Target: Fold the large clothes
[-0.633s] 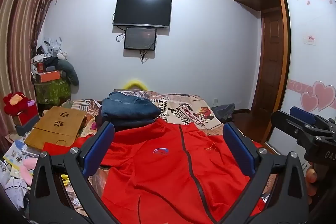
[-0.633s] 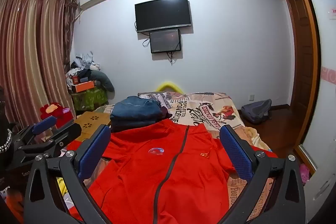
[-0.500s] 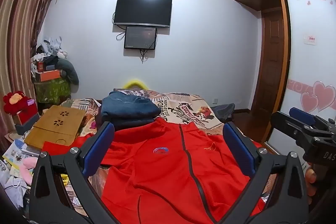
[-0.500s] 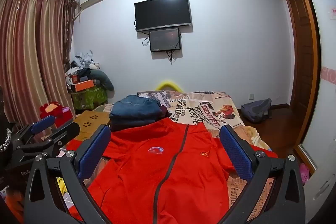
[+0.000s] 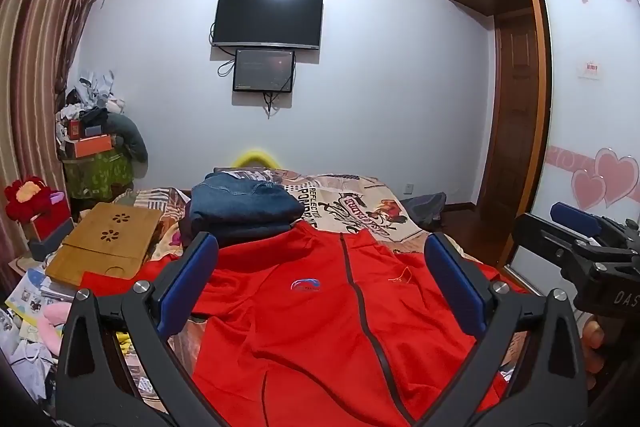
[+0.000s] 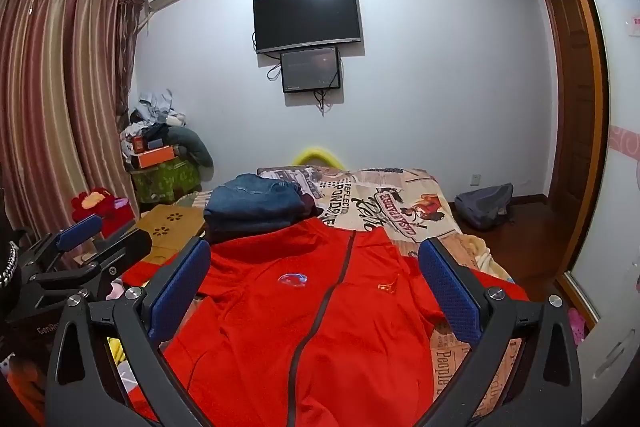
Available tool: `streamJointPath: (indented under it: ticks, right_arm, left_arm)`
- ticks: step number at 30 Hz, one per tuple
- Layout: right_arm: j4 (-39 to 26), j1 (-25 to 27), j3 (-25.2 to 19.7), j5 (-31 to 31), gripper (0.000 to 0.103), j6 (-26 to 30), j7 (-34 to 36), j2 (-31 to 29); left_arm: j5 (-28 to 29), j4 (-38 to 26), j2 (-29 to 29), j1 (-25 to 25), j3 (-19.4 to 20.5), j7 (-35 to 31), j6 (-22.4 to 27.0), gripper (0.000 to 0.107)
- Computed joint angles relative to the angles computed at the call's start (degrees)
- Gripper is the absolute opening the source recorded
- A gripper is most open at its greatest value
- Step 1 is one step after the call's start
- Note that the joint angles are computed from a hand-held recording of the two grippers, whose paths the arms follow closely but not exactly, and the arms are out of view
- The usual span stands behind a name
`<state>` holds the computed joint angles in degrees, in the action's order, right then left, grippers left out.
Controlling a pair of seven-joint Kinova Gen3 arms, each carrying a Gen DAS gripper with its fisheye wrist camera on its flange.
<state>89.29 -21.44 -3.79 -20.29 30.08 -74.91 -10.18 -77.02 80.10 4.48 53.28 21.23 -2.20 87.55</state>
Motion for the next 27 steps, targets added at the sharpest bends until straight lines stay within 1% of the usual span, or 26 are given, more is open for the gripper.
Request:
streamJointPath:
  ticks: [7, 8, 10, 19, 27]
  right_arm:
    - [0.4, -0.2, 0.7, -0.9, 0.103, -0.2, 1.0, 0.1]
    - [0.0, 0.4, -0.1, -0.3, 0.103, 0.1, 0.2, 0.0]
    - [0.0, 0.2, 0.1, -0.3, 0.103, 0.1, 0.2, 0.0]
    - [-0.6, 0.7, -0.8, 1.4, 0.103, 0.9, -1.9, 0.0]
    - [-0.7, 0.5, -0.5, 1.2, 0.103, 0.9, -1.7, 0.2]
  left_arm:
    - [0.3, 0.7, -0.5, -0.3, 0.2, -0.1, 0.0, 0.103]
    - [0.3, 0.8, -0.6, -0.4, 0.3, -0.1, 0.1, 0.103]
    - [0.0, -0.3, 0.5, -0.5, 0.5, -0.3, 0.1, 0.103]
    - [0.2, -0.4, 0.6, 0.4, -0.6, -0.3, 0.1, 0.103]
    - [0.2, -0.1, 0.5, 0.4, -0.8, -0.2, -0.2, 0.103]
